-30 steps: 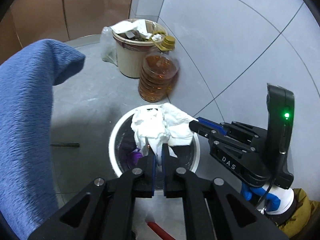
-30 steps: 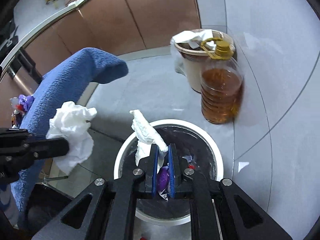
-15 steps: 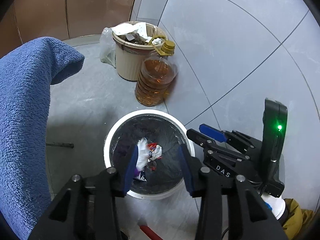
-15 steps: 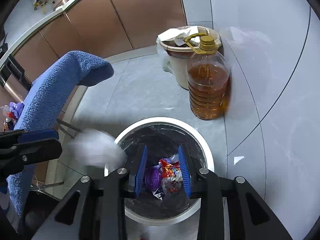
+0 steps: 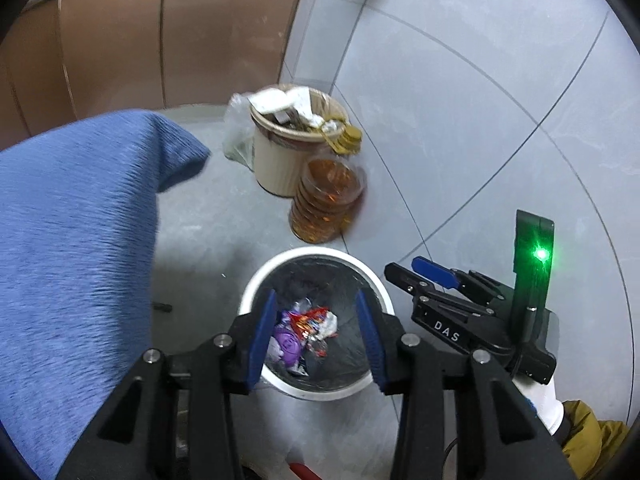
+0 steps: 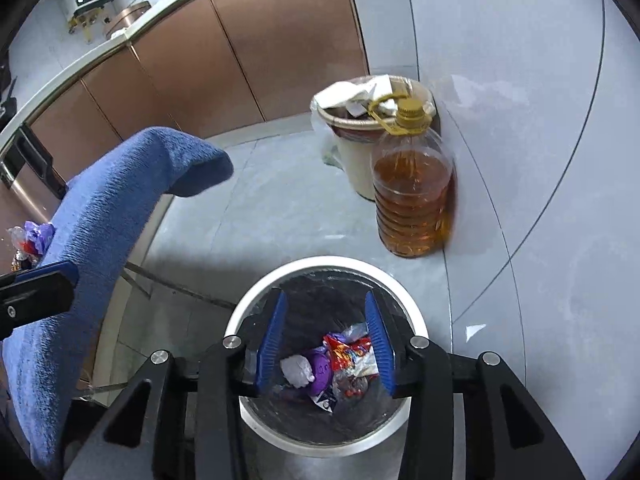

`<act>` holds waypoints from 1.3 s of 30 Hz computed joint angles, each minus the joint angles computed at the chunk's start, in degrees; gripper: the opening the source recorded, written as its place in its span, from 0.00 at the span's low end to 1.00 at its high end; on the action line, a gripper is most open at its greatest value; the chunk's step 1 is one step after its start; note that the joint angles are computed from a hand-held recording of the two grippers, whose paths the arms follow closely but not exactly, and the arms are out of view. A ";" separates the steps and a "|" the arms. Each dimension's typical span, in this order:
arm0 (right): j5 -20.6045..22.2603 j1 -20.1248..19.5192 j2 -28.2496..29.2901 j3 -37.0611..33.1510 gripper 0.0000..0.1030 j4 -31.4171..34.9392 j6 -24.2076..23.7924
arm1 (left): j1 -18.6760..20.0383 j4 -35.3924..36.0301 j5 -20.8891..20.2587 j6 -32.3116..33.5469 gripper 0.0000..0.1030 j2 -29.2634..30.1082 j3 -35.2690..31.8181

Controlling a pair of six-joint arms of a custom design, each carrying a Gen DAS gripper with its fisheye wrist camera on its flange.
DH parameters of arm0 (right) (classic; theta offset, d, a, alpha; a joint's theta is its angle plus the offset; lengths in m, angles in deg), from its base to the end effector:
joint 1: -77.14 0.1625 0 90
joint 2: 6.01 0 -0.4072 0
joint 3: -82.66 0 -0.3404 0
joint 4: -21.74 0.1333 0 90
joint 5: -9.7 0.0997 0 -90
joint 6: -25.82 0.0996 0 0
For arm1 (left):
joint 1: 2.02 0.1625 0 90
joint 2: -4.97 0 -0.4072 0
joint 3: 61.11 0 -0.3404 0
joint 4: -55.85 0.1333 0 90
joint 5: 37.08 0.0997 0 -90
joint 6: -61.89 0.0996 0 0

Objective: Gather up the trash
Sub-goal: 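Open both tools to drop the tissues into the bin, then bring both open tools back over the remaining trash on the towel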

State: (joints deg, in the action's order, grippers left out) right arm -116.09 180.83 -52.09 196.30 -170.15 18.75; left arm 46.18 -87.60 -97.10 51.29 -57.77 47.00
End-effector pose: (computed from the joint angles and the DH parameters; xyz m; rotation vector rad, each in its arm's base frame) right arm 0.2008 -0.5072 0.1307 0.2004 -2.4457 0.7985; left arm -0.2211 -0.5220 0.2108 0.6748 2.6060 -0.4887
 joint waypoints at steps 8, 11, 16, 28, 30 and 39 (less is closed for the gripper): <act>-0.44 4.17 0.19 -1.14 0.43 -1.12 -1.61 | -3.17 -2.23 4.89 -0.68 0.40 -8.13 5.37; -0.38 5.99 0.18 -1.66 0.45 -1.26 -2.52 | -4.55 -2.37 7.51 -1.47 0.43 -12.42 8.00; -0.54 9.39 0.38 -2.69 0.47 -1.22 -2.97 | -6.97 -1.54 12.63 -3.43 0.45 -19.74 12.58; 1.16 19.28 3.39 -8.78 0.48 3.08 -5.06 | -12.85 14.05 28.09 -13.82 0.45 -43.12 21.12; 3.04 20.59 4.86 -11.02 0.49 4.54 -6.02 | -11.98 18.36 29.63 -15.83 0.45 -46.06 20.78; 11.64 22.81 13.36 -22.98 0.51 14.22 -9.99 | -1.99 15.34 31.79 -12.17 0.51 -46.32 18.10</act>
